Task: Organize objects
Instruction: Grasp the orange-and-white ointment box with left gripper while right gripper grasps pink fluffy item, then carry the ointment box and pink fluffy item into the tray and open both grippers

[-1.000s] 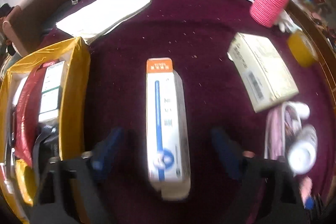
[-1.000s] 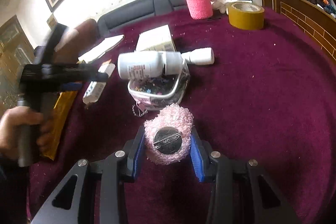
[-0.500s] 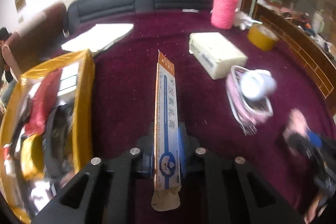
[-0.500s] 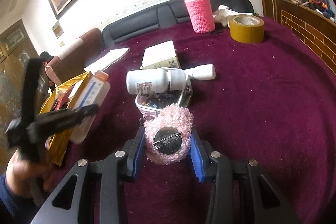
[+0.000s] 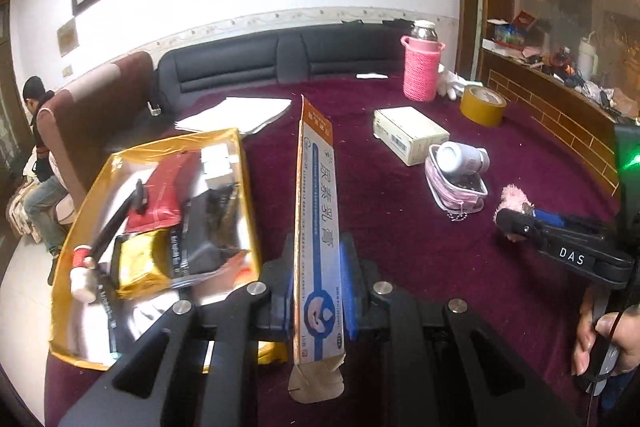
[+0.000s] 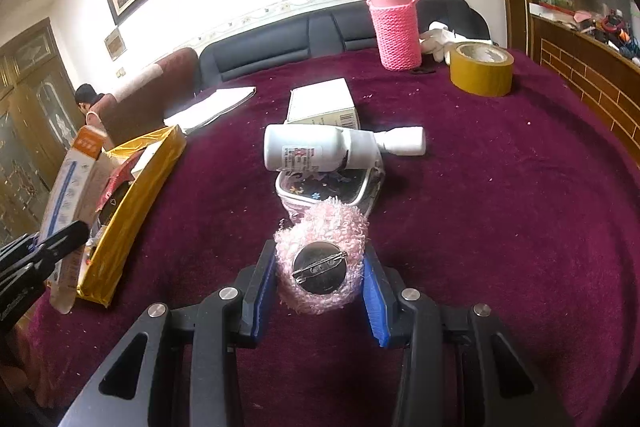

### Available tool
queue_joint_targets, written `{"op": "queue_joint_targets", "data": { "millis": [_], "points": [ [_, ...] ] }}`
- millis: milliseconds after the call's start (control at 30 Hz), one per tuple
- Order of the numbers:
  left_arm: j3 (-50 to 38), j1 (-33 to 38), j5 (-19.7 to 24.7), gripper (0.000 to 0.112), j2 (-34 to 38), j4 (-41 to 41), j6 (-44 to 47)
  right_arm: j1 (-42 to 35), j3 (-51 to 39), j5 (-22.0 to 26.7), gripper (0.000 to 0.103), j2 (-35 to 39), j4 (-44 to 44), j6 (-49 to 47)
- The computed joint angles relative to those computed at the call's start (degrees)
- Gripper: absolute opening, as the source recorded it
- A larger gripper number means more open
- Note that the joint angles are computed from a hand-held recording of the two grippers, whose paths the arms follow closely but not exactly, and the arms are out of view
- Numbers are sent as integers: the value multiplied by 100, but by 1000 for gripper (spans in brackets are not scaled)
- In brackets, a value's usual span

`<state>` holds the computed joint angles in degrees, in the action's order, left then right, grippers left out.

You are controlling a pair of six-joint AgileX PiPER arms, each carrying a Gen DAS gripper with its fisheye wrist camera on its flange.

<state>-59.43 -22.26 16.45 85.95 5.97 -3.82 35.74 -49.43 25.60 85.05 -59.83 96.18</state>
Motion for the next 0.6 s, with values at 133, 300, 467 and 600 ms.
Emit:
{"op": "queue_joint_targets", "data": {
  "millis": [133, 300, 467, 600],
  "points": [
    [267, 324, -108, 18, -283, -674, 760, 327, -180, 272, 43, 73, 150, -84],
    [332, 718, -130, 19, -388, -1686, 1819, 750, -593, 580, 43, 275, 389, -297],
    [368, 1193, -9, 19, -457, -2983, 3140, 1055, -1098, 640, 43, 547, 668, -598],
    [356, 1550, 83, 19, -468, -3664, 3853, 1297, -1466, 698, 44, 783, 716, -698]
  ]
}}
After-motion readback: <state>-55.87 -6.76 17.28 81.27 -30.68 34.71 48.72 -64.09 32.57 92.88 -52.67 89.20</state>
